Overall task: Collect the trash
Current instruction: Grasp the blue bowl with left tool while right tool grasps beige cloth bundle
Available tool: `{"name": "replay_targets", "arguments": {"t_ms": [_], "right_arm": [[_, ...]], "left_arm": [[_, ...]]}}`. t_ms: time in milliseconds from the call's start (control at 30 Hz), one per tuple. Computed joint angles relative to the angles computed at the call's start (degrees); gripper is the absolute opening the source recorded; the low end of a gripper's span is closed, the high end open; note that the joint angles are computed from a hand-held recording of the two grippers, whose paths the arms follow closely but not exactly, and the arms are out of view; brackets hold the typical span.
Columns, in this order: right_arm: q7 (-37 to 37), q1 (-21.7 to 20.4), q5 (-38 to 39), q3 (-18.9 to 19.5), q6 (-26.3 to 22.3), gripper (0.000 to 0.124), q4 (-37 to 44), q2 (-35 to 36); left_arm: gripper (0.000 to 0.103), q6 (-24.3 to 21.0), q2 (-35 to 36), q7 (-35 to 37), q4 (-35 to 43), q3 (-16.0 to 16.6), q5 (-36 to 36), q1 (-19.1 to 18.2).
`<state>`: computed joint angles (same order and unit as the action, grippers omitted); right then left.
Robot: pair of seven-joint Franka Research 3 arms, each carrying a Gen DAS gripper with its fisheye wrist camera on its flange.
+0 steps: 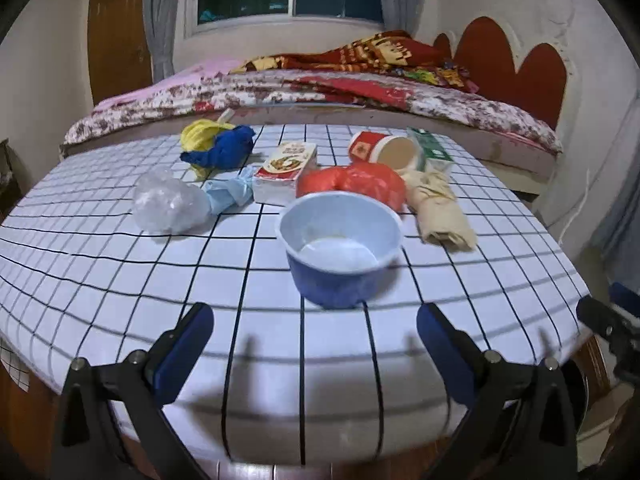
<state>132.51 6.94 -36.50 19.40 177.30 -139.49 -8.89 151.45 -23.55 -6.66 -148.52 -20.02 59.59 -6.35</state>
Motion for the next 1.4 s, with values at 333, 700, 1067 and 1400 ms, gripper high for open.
{"name": "replay_targets", "arguments": {"t_ms": [333, 700, 1067, 1400], "right_arm": [[-8.28, 6.94, 4.58, -5.52, -2.61, 0.102, 8.76, 9.88], [-22.72, 12.83, 19.95, -7.82, -3.01, 0.102, 17.09, 17.90], [-31.75, 20.34, 30.67, -11.49, -13.09, 0.046, 35.55, 30.86], [-38.14, 23.23, 36.50, -15.06, -2.08, 0.032, 21.27, 20.62]], "left_arm": [[0.096, 2.92, 7.34, -2.53, 5.63, 1.95, 4.59, 1.64], [0.080, 5.25, 6.64, -0.65, 5.07, 4.15, 6.32, 2.83], [0.080, 6.57, 4.03, 0.47, 2.75, 4.34, 6.22, 4.85], [0.080, 8.63, 1.82, -2.07, 1.71, 2.10, 8.22, 4.81]]}}
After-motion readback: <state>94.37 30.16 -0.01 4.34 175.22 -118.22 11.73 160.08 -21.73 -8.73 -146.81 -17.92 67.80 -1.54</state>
